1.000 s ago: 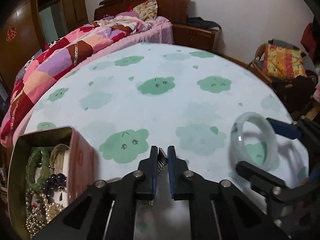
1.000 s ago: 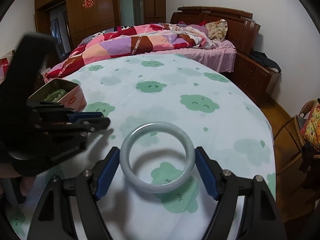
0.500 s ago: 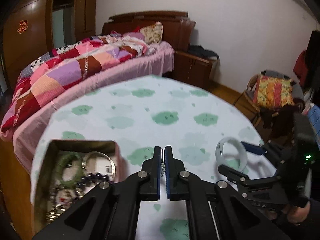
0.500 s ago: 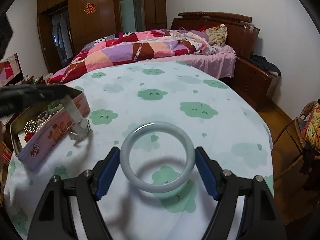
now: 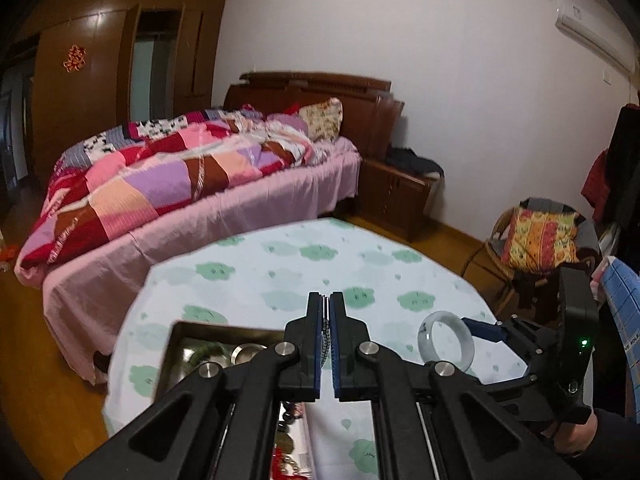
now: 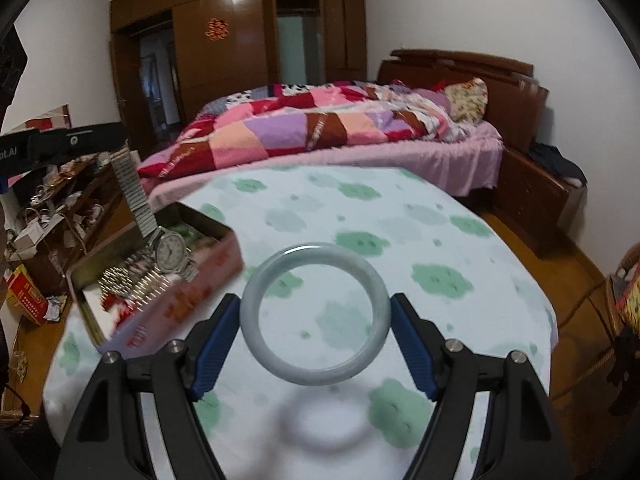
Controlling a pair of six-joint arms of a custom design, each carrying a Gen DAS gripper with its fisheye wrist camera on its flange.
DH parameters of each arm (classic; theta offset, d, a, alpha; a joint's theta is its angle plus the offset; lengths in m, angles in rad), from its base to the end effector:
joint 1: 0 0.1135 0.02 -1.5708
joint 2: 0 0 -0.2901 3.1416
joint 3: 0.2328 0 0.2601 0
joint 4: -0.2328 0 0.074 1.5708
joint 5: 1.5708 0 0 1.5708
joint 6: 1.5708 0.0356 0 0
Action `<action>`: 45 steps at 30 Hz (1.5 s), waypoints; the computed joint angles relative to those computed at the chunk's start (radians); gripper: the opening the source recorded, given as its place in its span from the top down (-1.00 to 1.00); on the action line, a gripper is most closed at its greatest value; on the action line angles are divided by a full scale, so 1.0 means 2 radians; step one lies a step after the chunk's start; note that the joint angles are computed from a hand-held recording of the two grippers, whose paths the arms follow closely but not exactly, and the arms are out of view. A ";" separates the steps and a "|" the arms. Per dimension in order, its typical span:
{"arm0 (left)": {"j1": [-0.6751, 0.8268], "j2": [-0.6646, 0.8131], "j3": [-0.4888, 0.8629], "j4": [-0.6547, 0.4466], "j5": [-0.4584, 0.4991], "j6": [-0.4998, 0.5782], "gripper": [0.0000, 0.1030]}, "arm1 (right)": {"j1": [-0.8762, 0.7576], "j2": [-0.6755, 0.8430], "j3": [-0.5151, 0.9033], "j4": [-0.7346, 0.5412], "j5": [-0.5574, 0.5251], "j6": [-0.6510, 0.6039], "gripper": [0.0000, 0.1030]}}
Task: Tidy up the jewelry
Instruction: 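Carry the white bangle and wristwatch over the open tin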
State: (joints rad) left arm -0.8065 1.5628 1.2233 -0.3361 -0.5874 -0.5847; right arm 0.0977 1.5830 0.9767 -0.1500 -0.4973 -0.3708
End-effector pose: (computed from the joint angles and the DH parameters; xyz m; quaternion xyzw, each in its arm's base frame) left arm 0.2614 -0.2442 0.3111 -0.0290 0.8715 -0.0651 0.4853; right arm 0.3390 0.0503 0.2364 -0.3014 0.8430 0.1716 0.4111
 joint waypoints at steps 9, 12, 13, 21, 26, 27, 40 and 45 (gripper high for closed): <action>0.004 -0.043 -0.023 -0.015 -0.027 0.005 0.96 | 0.058 -0.006 0.024 -0.006 -0.002 0.007 -0.51; 0.009 -0.056 -0.036 -0.016 -0.029 0.002 0.96 | 0.078 -0.004 0.031 -0.004 0.000 0.008 -0.51; 0.011 -0.061 -0.042 -0.016 -0.031 0.001 0.96 | 0.082 -0.006 0.032 -0.004 0.001 0.009 -0.51; 0.022 -0.084 -0.079 -0.021 -0.035 -0.024 0.96 | 0.126 0.003 0.043 0.008 0.007 0.010 -0.51; 0.034 -0.085 -0.105 -0.022 -0.025 -0.046 0.96 | 0.152 0.021 0.044 0.018 0.015 0.010 -0.51; 0.036 -0.084 -0.110 -0.021 -0.021 -0.050 0.96 | 0.154 0.023 0.046 0.018 0.016 0.010 -0.51; 0.058 -0.085 -0.159 -0.004 -0.002 -0.080 0.96 | 0.190 0.057 0.048 0.028 0.041 0.006 -0.51; 0.065 -0.078 -0.166 0.002 0.008 -0.083 0.96 | 0.199 0.070 0.055 0.023 0.052 0.005 -0.51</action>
